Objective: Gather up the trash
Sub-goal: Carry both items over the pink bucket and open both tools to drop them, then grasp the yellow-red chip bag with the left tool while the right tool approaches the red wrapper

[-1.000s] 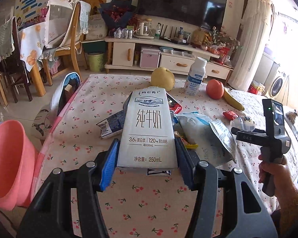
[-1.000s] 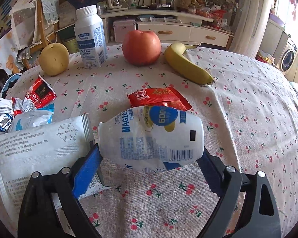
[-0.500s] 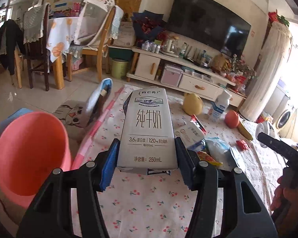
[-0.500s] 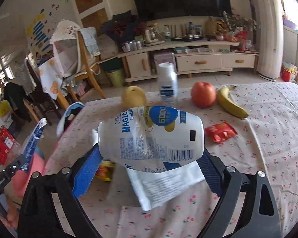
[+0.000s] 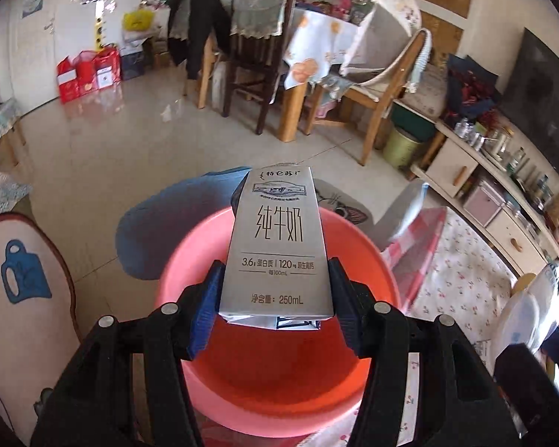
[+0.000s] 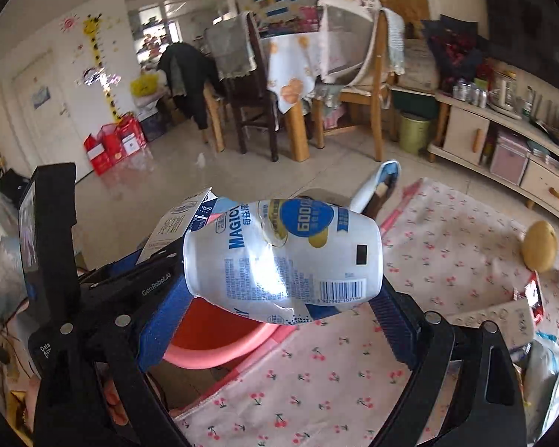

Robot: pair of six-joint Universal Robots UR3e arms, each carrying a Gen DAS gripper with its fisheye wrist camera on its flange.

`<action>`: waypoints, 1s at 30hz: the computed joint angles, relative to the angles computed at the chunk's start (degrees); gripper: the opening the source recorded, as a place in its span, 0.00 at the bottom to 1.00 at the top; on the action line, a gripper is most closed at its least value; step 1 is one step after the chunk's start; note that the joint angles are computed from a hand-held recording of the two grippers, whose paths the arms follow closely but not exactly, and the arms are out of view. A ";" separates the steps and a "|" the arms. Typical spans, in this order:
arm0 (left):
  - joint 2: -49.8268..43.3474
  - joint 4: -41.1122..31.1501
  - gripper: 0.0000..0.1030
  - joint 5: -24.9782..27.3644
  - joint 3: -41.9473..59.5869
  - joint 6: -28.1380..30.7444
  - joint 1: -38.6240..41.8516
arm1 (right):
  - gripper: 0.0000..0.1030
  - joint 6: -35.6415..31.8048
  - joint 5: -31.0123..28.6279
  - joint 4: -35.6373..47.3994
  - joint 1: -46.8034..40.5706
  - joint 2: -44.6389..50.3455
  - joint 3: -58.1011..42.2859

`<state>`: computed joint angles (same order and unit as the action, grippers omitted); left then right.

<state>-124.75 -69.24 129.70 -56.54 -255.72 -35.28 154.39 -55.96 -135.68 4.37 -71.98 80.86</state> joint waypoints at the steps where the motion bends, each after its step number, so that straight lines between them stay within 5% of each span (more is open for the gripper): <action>1: 2.55 2.35 0.55 -1.45 -4.75 -0.74 1.10 | 0.89 0.17 -1.72 -0.10 1.98 2.07 -1.97; 5: 8.11 7.86 0.56 -3.95 -15.24 -3.23 3.82 | 0.91 -0.50 -2.85 2.18 6.01 8.16 -7.23; 10: 9.77 11.99 0.67 -4.78 -19.45 -3.81 4.45 | 0.95 -0.42 -3.04 -0.93 5.96 7.86 -4.19; 14: 7.70 13.69 0.73 -0.08 -17.67 -4.96 2.84 | 0.95 1.69 -2.60 -8.37 2.66 2.96 4.54; 18: 3.99 23.92 0.80 8.10 -17.45 -4.06 -0.64 | 0.95 3.18 -1.16 -15.17 -3.03 -3.28 14.69; 22: -3.28 30.81 0.82 14.76 -9.95 1.89 -3.95 | 0.95 1.91 2.97 -21.52 -10.07 -9.82 25.02; 26: -10.22 36.80 0.83 15.82 -0.72 11.16 -5.64 | 0.95 -2.05 5.93 -26.11 -16.93 -16.72 34.65; 30: -16.05 30.67 0.87 15.75 11.42 16.00 -6.92 | 0.95 -6.88 10.95 -22.79 -24.56 -22.50 40.37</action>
